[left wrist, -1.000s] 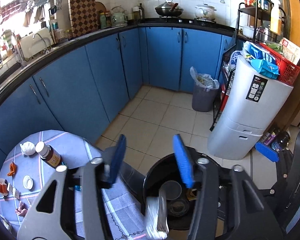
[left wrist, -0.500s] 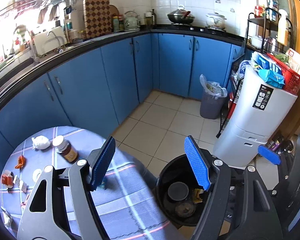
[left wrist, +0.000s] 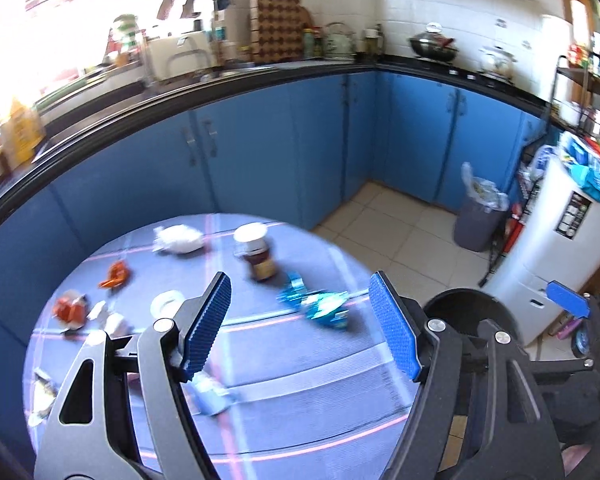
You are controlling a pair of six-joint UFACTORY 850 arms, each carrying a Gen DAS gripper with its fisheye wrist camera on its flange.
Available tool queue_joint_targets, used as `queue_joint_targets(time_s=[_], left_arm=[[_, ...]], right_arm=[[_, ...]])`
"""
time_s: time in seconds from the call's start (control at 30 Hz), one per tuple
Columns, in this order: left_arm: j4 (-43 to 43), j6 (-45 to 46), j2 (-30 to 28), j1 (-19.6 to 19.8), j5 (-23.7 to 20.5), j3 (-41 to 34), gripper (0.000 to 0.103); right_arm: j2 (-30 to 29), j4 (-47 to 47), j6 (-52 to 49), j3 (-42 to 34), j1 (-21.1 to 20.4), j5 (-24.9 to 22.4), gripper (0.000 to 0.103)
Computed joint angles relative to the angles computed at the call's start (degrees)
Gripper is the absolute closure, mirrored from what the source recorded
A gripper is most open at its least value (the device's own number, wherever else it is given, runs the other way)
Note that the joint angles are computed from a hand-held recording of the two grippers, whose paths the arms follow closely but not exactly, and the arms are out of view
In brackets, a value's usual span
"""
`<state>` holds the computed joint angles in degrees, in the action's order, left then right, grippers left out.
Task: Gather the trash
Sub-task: 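Move both open tools back over the table, then grasp the cream milk packet with the left tool while the right tool grasps the blue carton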
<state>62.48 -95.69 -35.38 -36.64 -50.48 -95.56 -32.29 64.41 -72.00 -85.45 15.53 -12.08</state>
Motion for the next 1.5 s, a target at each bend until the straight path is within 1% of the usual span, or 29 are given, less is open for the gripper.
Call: queue_joint_targets(time_s=[0.07, 0.23, 0.43, 0.57, 0.67, 0.77, 0.87, 1.0, 1.07, 1.13, 1.17, 1.23, 1.3, 1.33, 1.37, 1.4, 1.43, 1.47, 1.5], left_arm=[[0.5, -2.6, 2.5, 0.2, -1.2, 3.9, 0.031], [1.6, -7.8, 7.9, 0.1, -5.2, 12.5, 0.031], [0.0, -12.5, 14.9, 1.0, -9.2, 23.5, 0.031], [-1.6, -14.3, 18.2, 1.8, -11.8, 29.3, 0.031], [-3.3, -16.0, 20.8, 2.7, -12.5, 34.2, 0.031], [-5.2, -17.4, 22.8, 4.1, -11.9, 38.0, 0.031], [-6.7, -18.7, 24.4, 5.6, -10.0, 41.2, 0.031], [-7.6, -19.5, 25.6, 7.6, -6.3, 44.3, 0.031], [-7.8, -19.4, 25.6, 8.6, -4.0, 45.2, 0.031], [-7.8, -19.8, 25.5, 9.3, -2.2, 45.8, 0.033], [-7.9, -19.7, 25.4, 9.9, -0.6, 46.1, 0.034], [-8.2, -19.6, 25.4, 10.8, 1.9, 46.6, 0.037], [-8.2, -19.5, 25.0, 11.4, 3.0, 46.7, 0.039], [-8.1, -19.6, 24.8, 11.3, 2.9, 46.6, 0.04], [-7.7, -19.9, 24.7, 11.3, 2.9, 46.6, 0.042], [-7.4, -20.0, 24.7, 11.3, 3.1, 46.6, 0.046], [-7.1, -20.2, 24.6, 11.2, 3.3, 46.7, 0.05], [-6.9, -20.6, 24.7, 11.3, 3.5, 46.8, 0.05], [-6.6, -21.0, 24.9, 11.3, 3.8, 46.9, 0.054]], right_arm=[[0.5, -0.9, 0.6, 0.3, 1.3, -1.0, 0.007], [1.3, 0.9, -3.0, 0.8, 4.4, -3.1, 0.007], [1.3, -0.2, -4.2, 0.8, 8.8, -4.9, 0.007], [0.2, -4.4, -1.6, -0.2, 11.5, -5.8, 0.007], [-0.6, -7.8, 1.1, -0.8, 13.4, -6.0, 0.007], [-1.6, -11.0, 3.5, -1.6, 14.9, -6.3, 0.007], [-2.9, -15.9, 8.0, -3.0, 16.3, -6.9, 0.007], [-5.4, -24.3, 16.4, -5.5, 17.9, -7.9, 0.007], [-6.3, -27.1, 19.1, -6.4, 18.4, -8.4, 0.007], [-7.4, -30.9, 22.6, -7.4, 18.9, -8.7, 0.007], [-7.8, -32.1, 23.7, -7.8, 19.1, -8.8, 0.007], [-8.8, -34.0, 25.7, -9.1, 19.3, -10.1, 0.007], [-9.7, -35.9, 27.9, -10.3, 19.4, -11.4, 0.008], [-10.1, -36.2, 28.2, -10.7, 19.5, -11.8, 0.01], [-10.4, -36.1, 28.0, -11.1, 19.5, -12.5, 0.021], [-10.7, -36.5, 28.6, -11.5, 19.5, -13.2, 0.029], [-11.3, -37.8, 30.1, -12.2, 19.6, -14.4, 0.048], [-12.1, -39.0, 31.8, -13.3, 19.6, -16.0, 0.052], [-11.9, -38.2, 31.3, -13.1, 19.5, -15.8, 0.054]])
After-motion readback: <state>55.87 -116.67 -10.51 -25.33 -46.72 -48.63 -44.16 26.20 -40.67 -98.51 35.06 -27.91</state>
